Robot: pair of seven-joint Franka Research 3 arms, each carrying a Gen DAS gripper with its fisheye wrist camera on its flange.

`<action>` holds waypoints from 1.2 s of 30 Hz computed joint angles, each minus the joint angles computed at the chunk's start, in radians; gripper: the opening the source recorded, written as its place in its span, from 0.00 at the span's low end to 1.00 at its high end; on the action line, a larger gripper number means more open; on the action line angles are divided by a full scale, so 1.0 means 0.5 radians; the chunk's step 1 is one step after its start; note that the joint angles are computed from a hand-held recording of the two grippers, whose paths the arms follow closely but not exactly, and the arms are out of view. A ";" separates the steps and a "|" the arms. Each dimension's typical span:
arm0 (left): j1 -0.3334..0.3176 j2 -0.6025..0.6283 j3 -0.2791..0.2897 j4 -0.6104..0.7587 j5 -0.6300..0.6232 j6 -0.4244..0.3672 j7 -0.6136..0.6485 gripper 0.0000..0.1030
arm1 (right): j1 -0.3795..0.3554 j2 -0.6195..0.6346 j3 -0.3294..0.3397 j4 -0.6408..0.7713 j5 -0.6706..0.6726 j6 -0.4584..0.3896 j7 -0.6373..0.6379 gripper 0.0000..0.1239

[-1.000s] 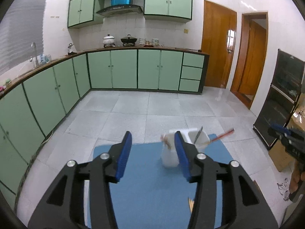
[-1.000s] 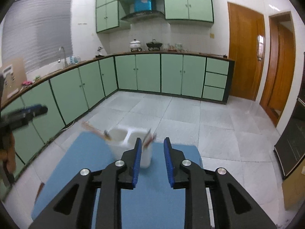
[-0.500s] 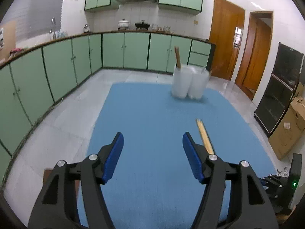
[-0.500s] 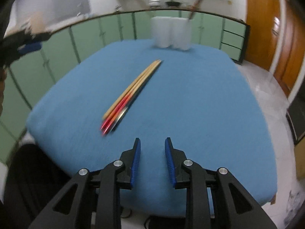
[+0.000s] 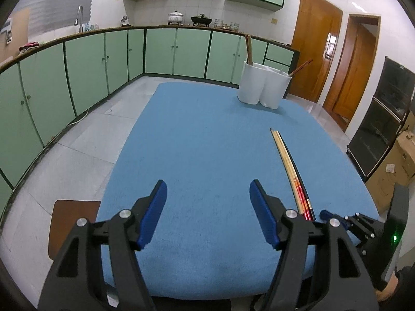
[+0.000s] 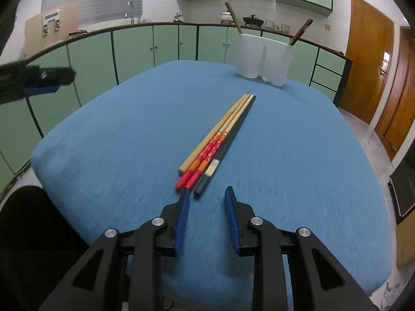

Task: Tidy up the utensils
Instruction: 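Move back to the chopsticks and grasp the second black chopstick with the right tool, then grasp a plain wooden chopstick with the left tool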

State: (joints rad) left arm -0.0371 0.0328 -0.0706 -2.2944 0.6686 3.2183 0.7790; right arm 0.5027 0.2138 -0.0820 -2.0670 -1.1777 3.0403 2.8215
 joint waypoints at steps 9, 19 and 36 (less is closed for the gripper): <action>0.114 0.106 -0.279 -0.007 -0.682 -0.021 0.699 0.63 | -0.090 -0.066 -0.037 -0.092 0.080 0.019 0.028 0.18; -0.202 0.302 -0.155 0.108 -0.571 -0.118 0.723 0.63 | -0.221 -0.116 -0.079 -0.179 0.176 0.090 -0.066 0.06; -0.684 0.513 0.240 0.438 0.209 -0.235 -0.038 0.64 | -0.344 -0.180 -0.066 -0.282 0.104 0.198 0.006 0.06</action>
State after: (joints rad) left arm -0.3790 0.2895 0.0492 -2.0757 0.7730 3.1008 0.7598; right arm 0.3309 0.1236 -0.1148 -2.2080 -1.1256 3.1391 2.8243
